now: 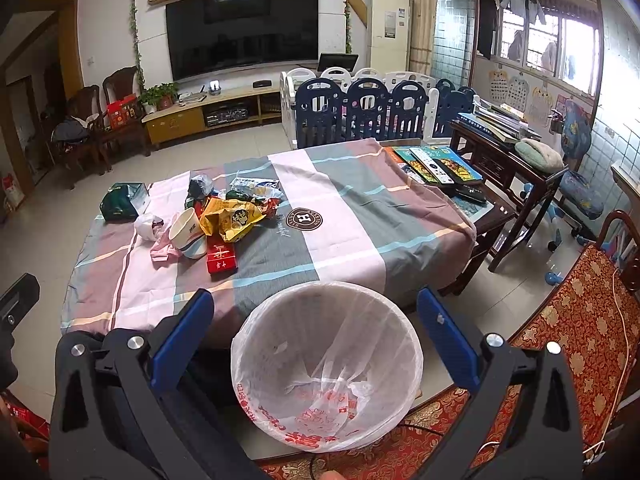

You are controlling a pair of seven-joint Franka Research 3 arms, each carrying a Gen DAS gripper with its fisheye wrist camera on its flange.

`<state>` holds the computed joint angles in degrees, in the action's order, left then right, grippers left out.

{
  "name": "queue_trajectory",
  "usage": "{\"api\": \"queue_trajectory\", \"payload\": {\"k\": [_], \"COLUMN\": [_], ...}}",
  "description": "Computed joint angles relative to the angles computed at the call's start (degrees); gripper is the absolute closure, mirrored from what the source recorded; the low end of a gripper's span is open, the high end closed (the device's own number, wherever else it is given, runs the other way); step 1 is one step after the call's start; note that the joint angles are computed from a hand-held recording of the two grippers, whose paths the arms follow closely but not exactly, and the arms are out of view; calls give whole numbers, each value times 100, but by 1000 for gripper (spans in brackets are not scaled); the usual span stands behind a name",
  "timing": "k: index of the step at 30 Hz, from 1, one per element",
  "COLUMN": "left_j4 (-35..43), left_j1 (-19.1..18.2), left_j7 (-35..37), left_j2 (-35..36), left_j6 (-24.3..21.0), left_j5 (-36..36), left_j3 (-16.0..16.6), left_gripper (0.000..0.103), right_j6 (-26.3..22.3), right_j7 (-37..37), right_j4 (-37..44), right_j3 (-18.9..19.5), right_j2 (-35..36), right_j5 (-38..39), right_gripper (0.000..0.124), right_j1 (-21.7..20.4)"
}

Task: Collect trash

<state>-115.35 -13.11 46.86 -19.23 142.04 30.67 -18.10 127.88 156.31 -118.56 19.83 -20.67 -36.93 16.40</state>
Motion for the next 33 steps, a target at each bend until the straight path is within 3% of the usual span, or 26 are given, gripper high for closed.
{"api": "queue_trajectory", "payload": {"k": [33], "left_j4": [-112], "left_j1": [-28], "left_j7": [-23], "left_j2": [7], "left_j6": [24], "left_j5": [-13], "left_j3": [8], "left_gripper": [3], "right_j6": [4], "right_j7": [-34], "right_j4": [-171], "right_j3": [-14], "right_j2": [-127], "right_j5": [94], "right_gripper": [24], "right_j1": [1]}}
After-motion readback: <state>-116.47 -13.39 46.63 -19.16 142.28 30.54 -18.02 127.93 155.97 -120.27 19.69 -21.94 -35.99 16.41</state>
